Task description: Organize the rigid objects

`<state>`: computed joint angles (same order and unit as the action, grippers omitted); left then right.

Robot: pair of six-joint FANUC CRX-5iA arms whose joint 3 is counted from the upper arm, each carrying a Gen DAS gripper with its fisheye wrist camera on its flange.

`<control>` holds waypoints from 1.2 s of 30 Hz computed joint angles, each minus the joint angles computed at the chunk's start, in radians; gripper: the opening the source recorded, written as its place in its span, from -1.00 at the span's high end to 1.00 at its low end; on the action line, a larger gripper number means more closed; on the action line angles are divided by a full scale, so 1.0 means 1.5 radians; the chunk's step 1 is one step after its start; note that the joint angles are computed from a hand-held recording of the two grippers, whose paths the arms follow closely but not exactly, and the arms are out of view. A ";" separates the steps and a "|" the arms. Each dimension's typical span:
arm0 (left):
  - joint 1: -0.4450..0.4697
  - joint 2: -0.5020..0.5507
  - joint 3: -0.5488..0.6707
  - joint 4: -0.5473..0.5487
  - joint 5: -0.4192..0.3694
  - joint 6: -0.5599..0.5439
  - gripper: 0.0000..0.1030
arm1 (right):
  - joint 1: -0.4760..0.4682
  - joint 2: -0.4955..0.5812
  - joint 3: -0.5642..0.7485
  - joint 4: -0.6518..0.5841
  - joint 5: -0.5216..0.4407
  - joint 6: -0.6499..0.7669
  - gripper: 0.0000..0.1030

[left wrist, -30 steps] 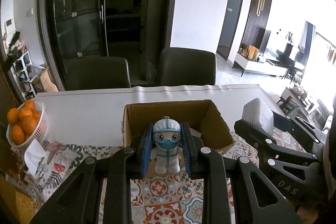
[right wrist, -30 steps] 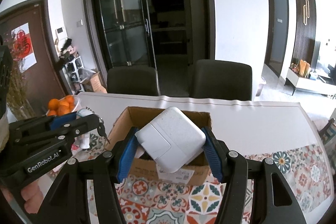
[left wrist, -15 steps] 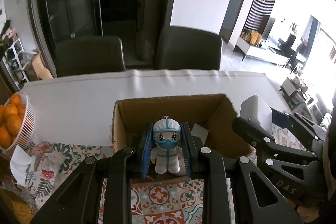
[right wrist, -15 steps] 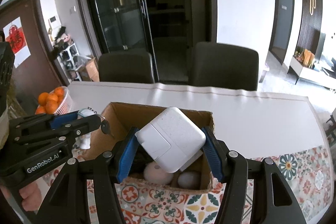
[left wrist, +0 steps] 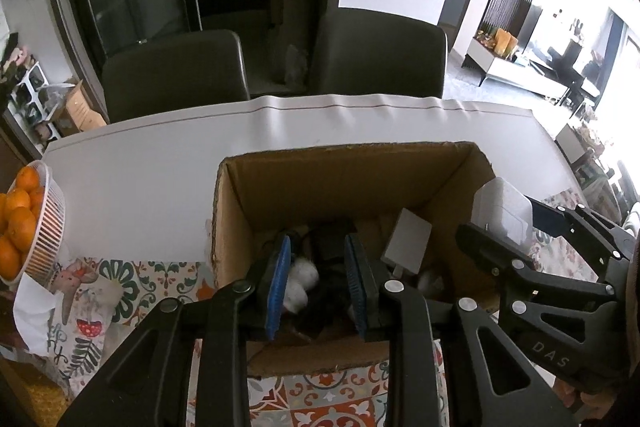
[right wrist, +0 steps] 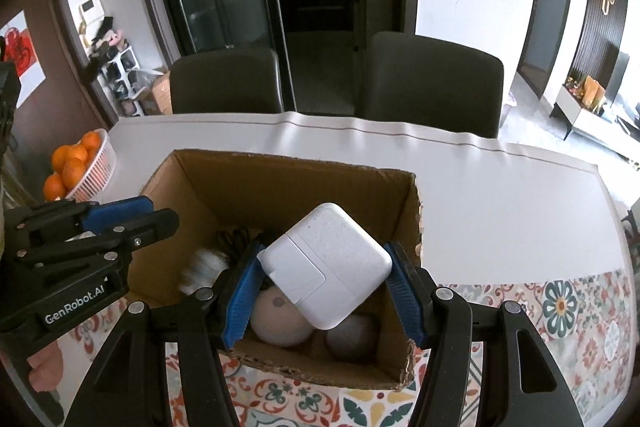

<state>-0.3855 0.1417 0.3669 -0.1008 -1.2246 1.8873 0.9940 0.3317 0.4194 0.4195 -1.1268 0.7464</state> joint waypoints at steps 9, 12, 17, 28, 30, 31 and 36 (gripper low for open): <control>-0.030 -0.042 -0.013 -0.085 -0.017 0.070 -0.16 | 0.024 -0.014 -0.027 0.073 -0.028 -0.063 -0.46; -0.049 -0.065 -0.017 -0.118 -0.025 0.093 -0.33 | 0.040 -0.032 -0.047 0.105 -0.036 -0.095 -0.53; -0.091 -0.102 -0.016 -0.182 -0.036 0.133 -0.72 | 0.070 -0.073 -0.090 0.156 -0.041 -0.149 -0.61; -0.229 -0.162 -0.004 -0.354 -0.090 0.218 -1.00 | 0.162 -0.152 -0.175 0.321 -0.112 -0.267 -0.79; -0.252 -0.171 -0.002 -0.376 -0.106 0.231 -1.00 | 0.181 -0.161 -0.186 0.346 -0.135 -0.285 -0.80; -0.264 -0.174 -0.001 -0.387 -0.114 0.238 -1.00 | 0.187 -0.166 -0.191 0.353 -0.141 -0.290 -0.81; -0.322 -0.199 -0.007 -0.431 -0.146 0.275 -1.00 | 0.226 -0.189 -0.214 0.386 -0.175 -0.323 -0.84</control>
